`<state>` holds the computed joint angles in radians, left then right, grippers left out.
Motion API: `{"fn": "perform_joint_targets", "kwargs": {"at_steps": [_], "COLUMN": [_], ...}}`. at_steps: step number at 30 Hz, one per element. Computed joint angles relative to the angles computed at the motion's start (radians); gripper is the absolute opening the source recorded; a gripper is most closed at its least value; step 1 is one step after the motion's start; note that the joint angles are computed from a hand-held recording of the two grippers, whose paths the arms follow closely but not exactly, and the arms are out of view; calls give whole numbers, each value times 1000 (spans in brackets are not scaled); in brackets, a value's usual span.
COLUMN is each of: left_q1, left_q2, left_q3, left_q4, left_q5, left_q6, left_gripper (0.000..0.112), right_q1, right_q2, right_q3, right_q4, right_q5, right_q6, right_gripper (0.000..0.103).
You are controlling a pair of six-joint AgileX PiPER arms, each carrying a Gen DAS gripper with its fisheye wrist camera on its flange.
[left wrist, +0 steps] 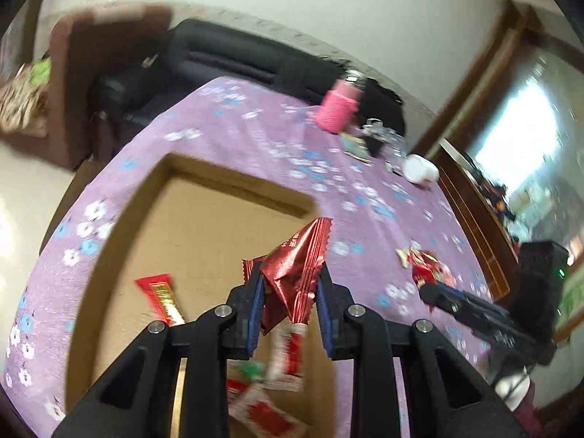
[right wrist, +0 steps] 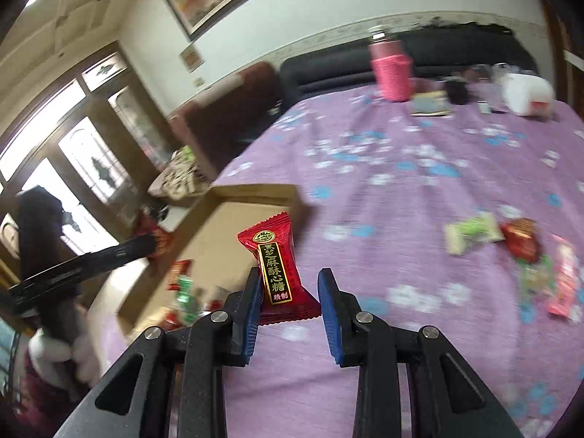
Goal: Organize snacks
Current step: 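Carry both snacks over the cardboard box and open both tools to release, then grasp red foil candy with left tool while right tool grasps clear green-zip packet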
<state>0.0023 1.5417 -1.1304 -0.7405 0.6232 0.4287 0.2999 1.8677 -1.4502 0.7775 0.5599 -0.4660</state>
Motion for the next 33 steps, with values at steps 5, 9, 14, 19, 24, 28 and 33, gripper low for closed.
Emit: {"fn": "perform_joint_targets", "kwargs": {"at_steps": [5, 9, 14, 19, 24, 28, 33], "left_q1": [59, 78, 108, 98, 59, 3, -76], "left_q2": [103, 143, 121, 39, -69, -142, -198], "left_q3": [-57, -69, -33, 20, 55, 78, 108], "left_q4": [-10, -20, -71, 2, 59, -3, -167], "left_q5": [25, 17, 22, -30, -56, -57, -40], "left_q6": [5, 2, 26, -70, -178, -151, -47], "left_gripper": [25, 25, 61, 77, 82, 88, 93], "right_q1": [127, 189, 226, 234, 190, 91, -102], "right_q2": [181, 317, 410, 362, 185, 34, -100], "right_q3": [-263, -461, -593, -533, -300, -123, -1], "right_q4": [-216, -356, -432, -474, -472, -457, -568], "right_q5": [72, 153, 187, 149, 26, -34, -20], "right_q6": [244, 385, 477, 486, 441, 412, 491], "right_gripper": [34, 34, 37, 50, 50, 50, 50]}}
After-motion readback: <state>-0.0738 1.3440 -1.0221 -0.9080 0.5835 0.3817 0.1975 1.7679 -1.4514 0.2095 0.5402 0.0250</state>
